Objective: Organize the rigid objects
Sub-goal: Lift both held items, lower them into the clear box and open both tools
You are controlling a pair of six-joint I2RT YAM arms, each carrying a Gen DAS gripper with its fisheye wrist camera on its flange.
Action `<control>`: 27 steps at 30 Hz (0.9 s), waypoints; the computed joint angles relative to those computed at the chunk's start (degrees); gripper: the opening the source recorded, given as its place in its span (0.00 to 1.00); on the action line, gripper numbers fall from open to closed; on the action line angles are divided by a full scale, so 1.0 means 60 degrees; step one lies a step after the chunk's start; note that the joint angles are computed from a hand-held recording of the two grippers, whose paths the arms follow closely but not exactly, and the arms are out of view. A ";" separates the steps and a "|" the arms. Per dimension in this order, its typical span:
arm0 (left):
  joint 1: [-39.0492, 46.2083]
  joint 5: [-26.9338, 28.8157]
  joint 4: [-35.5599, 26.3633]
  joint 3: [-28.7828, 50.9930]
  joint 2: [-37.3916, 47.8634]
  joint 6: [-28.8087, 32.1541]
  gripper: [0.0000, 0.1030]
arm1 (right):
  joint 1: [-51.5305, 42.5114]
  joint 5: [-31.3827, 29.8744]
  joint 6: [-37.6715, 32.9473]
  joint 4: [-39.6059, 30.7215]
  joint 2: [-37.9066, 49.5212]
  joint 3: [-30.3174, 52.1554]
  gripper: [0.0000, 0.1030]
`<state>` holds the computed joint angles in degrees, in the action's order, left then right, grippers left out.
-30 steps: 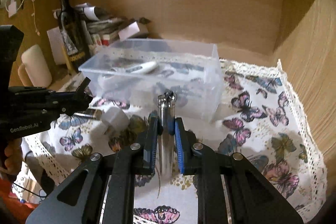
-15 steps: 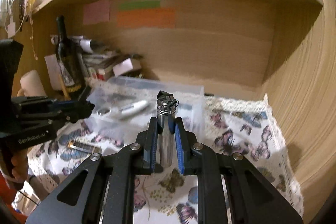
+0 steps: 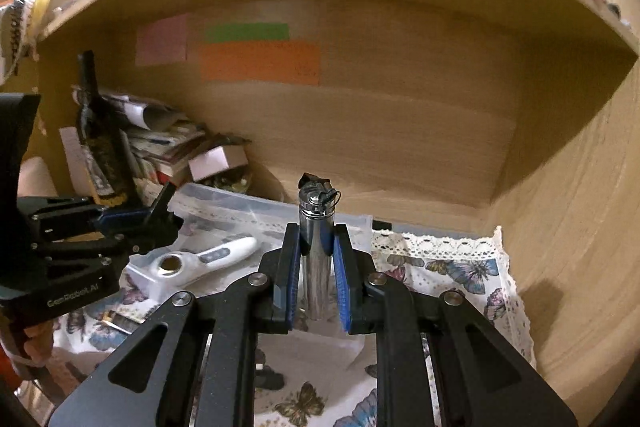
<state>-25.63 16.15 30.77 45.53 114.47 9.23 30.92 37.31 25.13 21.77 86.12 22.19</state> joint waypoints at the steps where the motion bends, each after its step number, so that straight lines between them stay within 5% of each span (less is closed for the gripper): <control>1: -0.0043 -0.0081 -0.0114 0.0245 0.0227 0.0013 0.20 | -0.0189 -0.0182 -0.0005 0.0219 0.0349 0.0066 0.14; 10: -0.0493 -0.0626 -0.1087 0.1748 0.1648 0.0166 0.20 | -0.1224 -0.1436 -0.0189 0.0467 0.2571 0.0892 0.14; 20: -0.0527 -0.0565 -0.1927 0.2485 0.2253 0.0329 0.20 | -0.1614 -0.2046 -0.0414 0.0232 0.3499 0.1507 0.14; 22: -0.0492 -0.0472 -0.2031 0.2576 0.2285 0.0315 0.20 | -0.1698 -0.2207 -0.0422 0.0155 0.3515 0.1564 0.19; 24: -0.0448 -0.0416 -0.2009 0.2507 0.2204 0.0292 0.24 | -0.1757 -0.2282 -0.0382 0.0211 0.3564 0.1579 0.36; 27: -0.0365 -0.0317 -0.1764 0.2187 0.1944 0.0246 0.32 | -0.1760 -0.2277 -0.0323 0.0392 0.3442 0.1427 0.42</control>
<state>-27.82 14.25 20.19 58.65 126.14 10.71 20.36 23.64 23.20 24.12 106.77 30.75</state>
